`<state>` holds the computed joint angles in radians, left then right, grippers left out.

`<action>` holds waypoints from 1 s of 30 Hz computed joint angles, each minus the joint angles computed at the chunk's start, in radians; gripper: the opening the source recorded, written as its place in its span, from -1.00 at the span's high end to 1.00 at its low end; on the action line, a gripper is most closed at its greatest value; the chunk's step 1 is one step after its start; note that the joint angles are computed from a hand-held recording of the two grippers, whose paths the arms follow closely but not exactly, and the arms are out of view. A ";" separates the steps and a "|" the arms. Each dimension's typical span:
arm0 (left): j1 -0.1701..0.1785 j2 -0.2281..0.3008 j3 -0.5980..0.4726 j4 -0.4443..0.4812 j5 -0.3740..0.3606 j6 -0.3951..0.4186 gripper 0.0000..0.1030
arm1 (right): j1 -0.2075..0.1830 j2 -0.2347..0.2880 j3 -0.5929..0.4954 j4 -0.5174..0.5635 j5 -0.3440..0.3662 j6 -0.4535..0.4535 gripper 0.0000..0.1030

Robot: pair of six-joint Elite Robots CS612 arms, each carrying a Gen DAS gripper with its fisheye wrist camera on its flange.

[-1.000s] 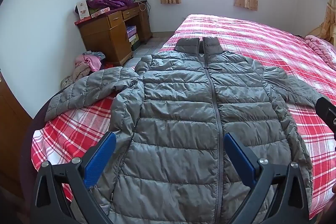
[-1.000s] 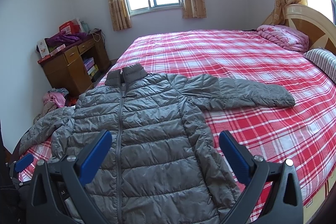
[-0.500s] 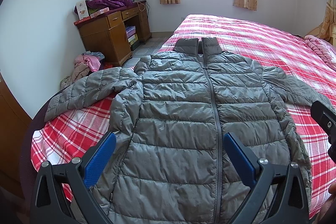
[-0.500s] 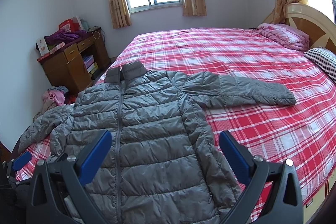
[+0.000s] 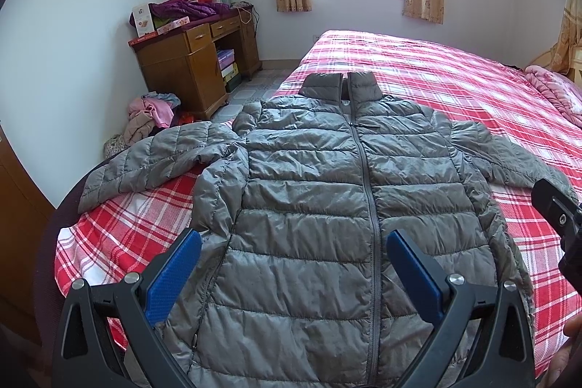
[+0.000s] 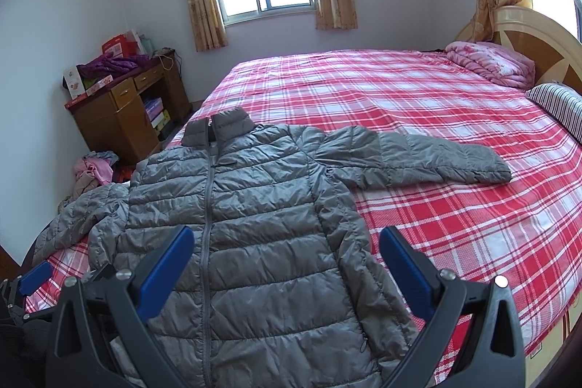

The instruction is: Fold large clothes

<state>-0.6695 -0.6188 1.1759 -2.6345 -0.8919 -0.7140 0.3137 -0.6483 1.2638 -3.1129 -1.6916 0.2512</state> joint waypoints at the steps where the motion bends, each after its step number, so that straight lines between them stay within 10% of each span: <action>1: -0.001 0.001 0.001 -0.008 0.010 0.005 -0.98 | 0.001 0.000 0.000 -0.002 -0.001 -0.001 -1.00; 22: -0.033 -0.059 0.058 0.047 0.038 0.029 -0.98 | 0.006 -0.035 0.061 -0.082 -0.024 -0.015 -1.00; 30: -0.063 -0.041 0.096 -0.125 0.220 0.092 -0.98 | 0.014 -0.042 0.080 -0.137 -0.059 -0.035 -1.00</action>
